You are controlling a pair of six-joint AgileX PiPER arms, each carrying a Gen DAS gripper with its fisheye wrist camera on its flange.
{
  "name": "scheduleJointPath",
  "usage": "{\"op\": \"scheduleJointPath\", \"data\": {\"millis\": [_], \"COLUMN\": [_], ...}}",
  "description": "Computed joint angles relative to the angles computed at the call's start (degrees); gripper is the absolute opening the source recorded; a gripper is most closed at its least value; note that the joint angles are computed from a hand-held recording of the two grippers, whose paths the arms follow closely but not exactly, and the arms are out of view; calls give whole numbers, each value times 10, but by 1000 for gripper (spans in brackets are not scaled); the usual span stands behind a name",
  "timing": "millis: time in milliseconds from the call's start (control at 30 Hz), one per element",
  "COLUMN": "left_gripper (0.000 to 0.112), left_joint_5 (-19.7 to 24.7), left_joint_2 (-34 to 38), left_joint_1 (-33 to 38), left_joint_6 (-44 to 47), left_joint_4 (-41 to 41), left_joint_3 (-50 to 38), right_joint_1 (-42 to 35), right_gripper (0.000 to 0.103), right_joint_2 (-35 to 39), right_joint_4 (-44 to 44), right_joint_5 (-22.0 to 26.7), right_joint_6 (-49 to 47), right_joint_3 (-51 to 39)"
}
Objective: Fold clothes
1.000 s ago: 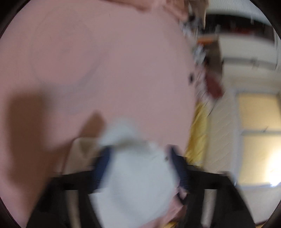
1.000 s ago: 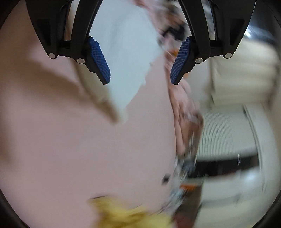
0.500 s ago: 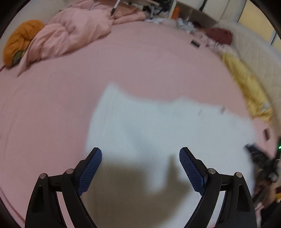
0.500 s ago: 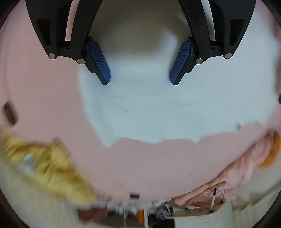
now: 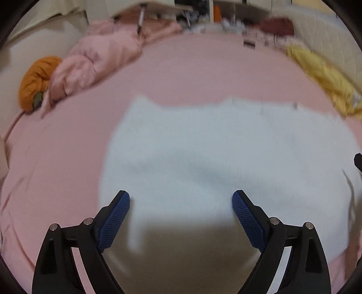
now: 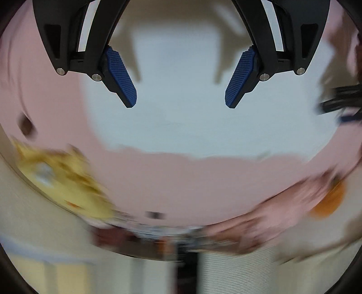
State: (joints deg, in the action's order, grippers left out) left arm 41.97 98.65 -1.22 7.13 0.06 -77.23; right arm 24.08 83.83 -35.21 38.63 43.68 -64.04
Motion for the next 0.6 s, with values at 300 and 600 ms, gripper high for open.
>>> {"op": "scheduleJointPath", "data": {"millis": [300, 600], "left_gripper": [103, 103], "left_joint_5": [15, -9], "left_joint_2": [-6, -80], "left_joint_1": [110, 67], "left_joint_6": [47, 2], "left_joint_4": [-13, 65], "left_joint_3": [-11, 97], "right_joint_1": [-131, -76], "right_gripper": [78, 78], "right_joint_2": [-52, -149], "right_joint_4": [71, 139], "right_joint_5": [-56, 14], "right_joint_6": [-46, -57], "right_joint_3": [97, 145]}}
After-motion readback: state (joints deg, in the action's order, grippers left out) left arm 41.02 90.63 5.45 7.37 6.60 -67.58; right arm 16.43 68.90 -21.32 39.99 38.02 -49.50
